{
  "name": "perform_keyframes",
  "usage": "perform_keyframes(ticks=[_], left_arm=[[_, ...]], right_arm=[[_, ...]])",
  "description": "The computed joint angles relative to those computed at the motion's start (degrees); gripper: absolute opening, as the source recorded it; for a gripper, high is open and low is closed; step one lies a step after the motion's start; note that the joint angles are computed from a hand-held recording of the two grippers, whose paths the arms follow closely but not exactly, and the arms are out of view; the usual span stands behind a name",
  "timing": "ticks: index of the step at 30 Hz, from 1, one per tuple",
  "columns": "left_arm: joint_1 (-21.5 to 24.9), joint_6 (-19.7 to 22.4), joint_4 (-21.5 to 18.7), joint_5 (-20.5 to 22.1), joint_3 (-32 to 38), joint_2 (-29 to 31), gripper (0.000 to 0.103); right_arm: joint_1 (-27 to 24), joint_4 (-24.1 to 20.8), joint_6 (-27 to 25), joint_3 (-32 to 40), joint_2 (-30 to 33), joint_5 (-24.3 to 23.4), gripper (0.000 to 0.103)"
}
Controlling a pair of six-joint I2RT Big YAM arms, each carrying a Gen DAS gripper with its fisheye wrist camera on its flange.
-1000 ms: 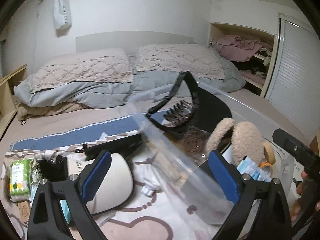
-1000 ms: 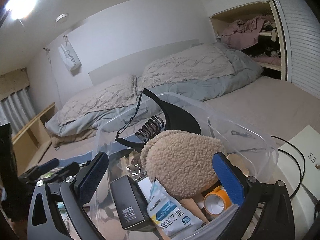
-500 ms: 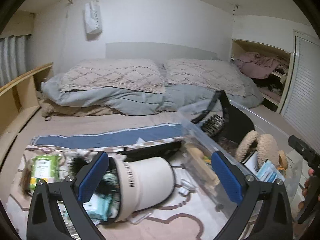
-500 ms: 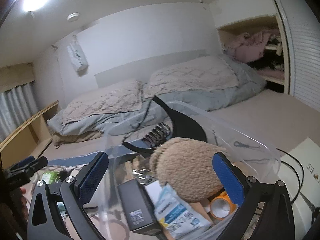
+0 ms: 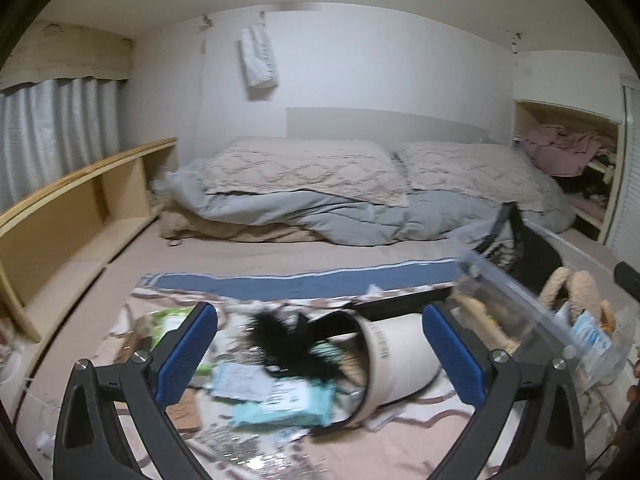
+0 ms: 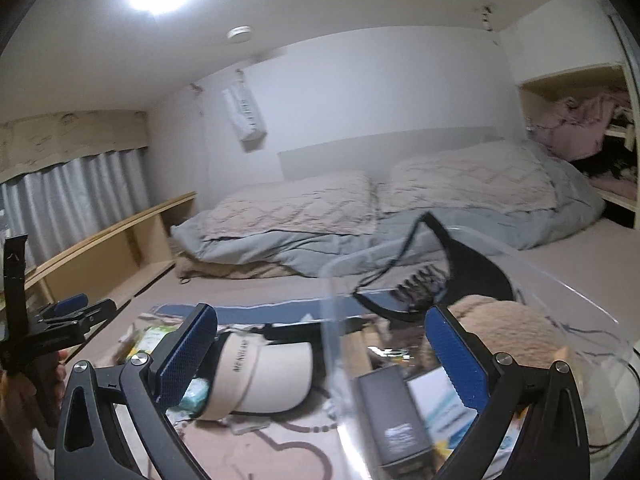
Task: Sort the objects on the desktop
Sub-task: 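Withdraw both tools from the box back toward the remaining items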
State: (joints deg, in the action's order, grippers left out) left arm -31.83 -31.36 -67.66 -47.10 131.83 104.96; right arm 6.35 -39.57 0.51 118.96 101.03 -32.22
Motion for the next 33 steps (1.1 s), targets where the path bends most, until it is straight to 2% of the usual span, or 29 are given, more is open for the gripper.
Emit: perform_keyframes(ticks=[4, 11, 16, 22, 28, 31, 33], left_arm=[[0.1, -1.9, -0.1, -2.2, -7.0, -4.5, 0.103], [0.3, -5.2, 3.6, -5.3, -18.7, -12.0, 0.103], [1.1, -8.2, 5.9, -5.4, -24.3, -15.8, 0.103], [2.3, -10.8, 6.9, -5.4, -28.2, -18.0, 0.103], [3.7, -14.7, 4.4, -5.8, -30.2, -18.6, 0.103], [5.0, -18.3, 2.2, -4.5, -31.9, -19.3, 0.103], [6.0, -21.0, 0.7, -3.8, -33.3, -19.9, 0.103]], right_arm=[[1.5, 2.1, -0.8, -2.4, -1.2, -0.4, 0.103], [2.9, 3.7, -1.4, -4.3, -2.0, -0.3, 0.103], [3.7, 4.7, -1.2, -4.9, -1.9, -0.4, 0.103], [4.7, 4.4, -2.0, -5.0, -1.7, 0.0, 0.103], [5.6, 5.3, -3.6, -6.8, -2.3, 0.6, 0.103], [7.1, 3.1, -7.5, -6.8, -1.9, 4.3, 0.103], [7.8, 2.2, -8.6, -7.0, -1.6, 4.3, 0.103]])
